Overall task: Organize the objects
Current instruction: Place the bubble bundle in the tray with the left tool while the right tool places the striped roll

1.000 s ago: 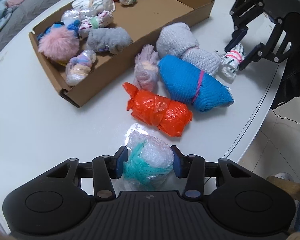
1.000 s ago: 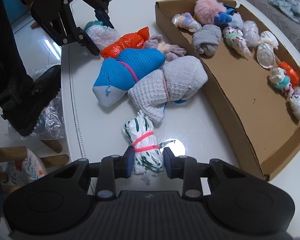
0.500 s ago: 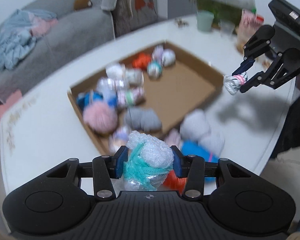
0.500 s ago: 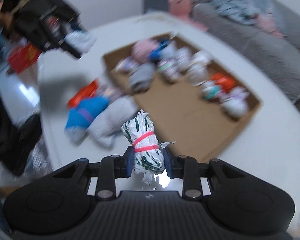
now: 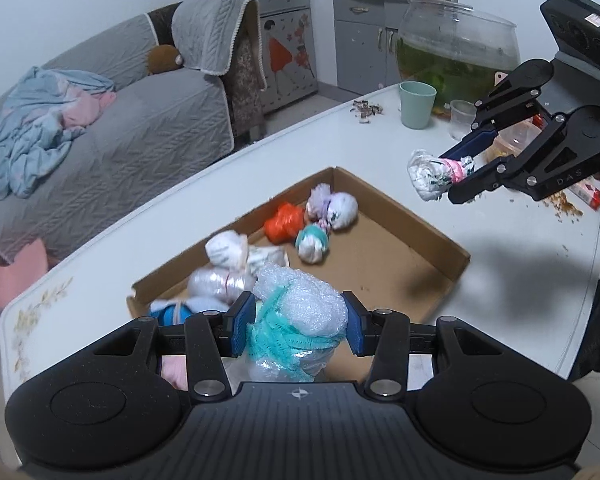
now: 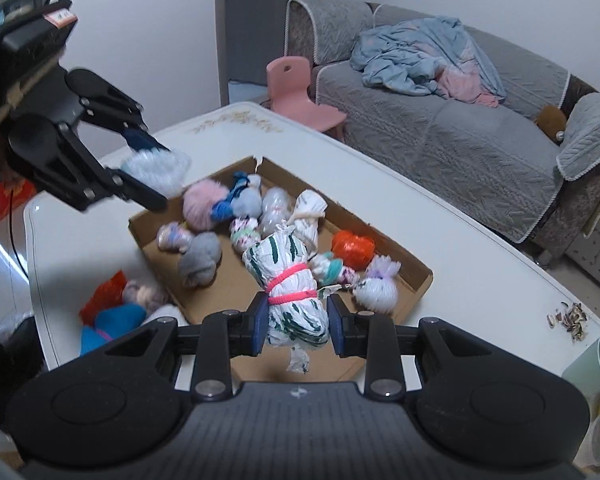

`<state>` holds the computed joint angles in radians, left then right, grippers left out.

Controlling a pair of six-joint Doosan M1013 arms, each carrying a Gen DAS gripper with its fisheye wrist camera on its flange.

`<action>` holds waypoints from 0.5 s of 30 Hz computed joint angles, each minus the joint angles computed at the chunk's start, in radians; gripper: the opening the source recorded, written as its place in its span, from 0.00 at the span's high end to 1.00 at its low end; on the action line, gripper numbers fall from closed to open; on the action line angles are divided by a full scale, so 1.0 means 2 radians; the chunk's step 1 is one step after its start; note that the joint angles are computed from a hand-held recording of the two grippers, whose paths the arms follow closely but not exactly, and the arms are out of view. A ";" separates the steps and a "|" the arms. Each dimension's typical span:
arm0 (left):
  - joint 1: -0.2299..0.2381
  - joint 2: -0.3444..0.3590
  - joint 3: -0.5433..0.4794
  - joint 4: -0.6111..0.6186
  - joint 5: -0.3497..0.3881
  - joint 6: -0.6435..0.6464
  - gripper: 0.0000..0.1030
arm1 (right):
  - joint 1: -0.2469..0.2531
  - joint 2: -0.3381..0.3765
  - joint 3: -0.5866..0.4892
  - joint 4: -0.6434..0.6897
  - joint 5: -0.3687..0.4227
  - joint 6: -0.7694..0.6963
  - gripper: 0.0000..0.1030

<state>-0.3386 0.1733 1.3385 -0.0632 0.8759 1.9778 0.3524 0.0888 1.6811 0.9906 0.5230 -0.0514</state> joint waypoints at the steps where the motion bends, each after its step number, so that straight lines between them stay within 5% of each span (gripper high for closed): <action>1: 0.000 0.003 -0.002 -0.002 0.001 0.002 0.49 | 0.001 0.002 -0.002 -0.004 -0.003 0.003 0.73; 15: -0.013 0.024 -0.014 0.022 0.009 -0.015 0.49 | 0.015 0.022 -0.031 -0.097 0.000 0.088 0.73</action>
